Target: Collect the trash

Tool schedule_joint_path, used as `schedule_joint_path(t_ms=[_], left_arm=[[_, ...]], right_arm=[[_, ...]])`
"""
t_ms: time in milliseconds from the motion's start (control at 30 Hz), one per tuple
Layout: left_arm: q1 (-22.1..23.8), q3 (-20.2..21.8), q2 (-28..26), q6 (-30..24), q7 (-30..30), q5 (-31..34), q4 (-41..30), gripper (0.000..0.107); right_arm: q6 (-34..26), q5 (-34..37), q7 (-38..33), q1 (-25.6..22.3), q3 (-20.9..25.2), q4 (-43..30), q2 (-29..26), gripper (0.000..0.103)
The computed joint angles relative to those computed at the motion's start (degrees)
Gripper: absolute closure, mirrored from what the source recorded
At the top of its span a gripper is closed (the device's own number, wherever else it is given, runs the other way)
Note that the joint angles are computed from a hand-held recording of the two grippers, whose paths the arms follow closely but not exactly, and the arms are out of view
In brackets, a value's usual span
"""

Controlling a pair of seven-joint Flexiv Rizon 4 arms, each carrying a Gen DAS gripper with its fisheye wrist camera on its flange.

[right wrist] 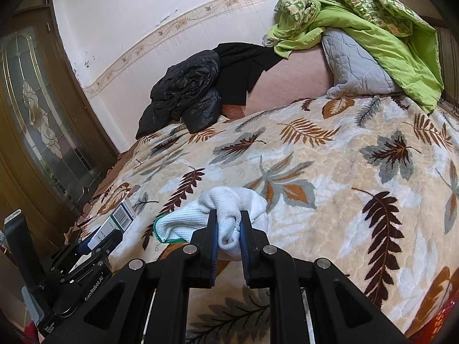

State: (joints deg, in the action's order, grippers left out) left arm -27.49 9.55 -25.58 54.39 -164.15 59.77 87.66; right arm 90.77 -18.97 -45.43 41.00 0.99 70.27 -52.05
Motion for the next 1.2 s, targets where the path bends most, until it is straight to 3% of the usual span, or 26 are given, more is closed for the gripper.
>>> schedule_joint_path(t_ms=[167, 367, 700, 1000, 1200], left_arm=[[0.0, -0.1, -0.2, 0.4, 0.3, 0.1, -0.3, 0.077], [0.1, -0.3, -0.2, 2.6, 1.0, -0.3, -0.1, 0.077], [-1.9, -0.3, 0.0, 3.7, 1.7, 0.0, -0.6, 0.077], [-2.7, -1.0, 1.7, 2.0, 1.1, -0.5, 0.5, 0.077], [-2.9, -2.1, 3.8, -0.6, 1.9, -0.7, 1.8, 0.077]], right_arm=[[0.7, 0.3, 0.6, 0.5, -0.9, 0.8, 0.5, 0.089], [3.9, 1.4, 3.3, 3.5, -6.4, 4.5, 2.5, 0.089], [8.0, 4.3, 5.3, 7.1, -11.6, 12.9, 6.9, 0.089], [9.0, 5.8, 4.2, 5.1, -9.1, 12.5, 7.1, 0.089], [8.1, 4.9, 3.0, 1.6, -3.6, 10.8, 6.5, 0.089]])
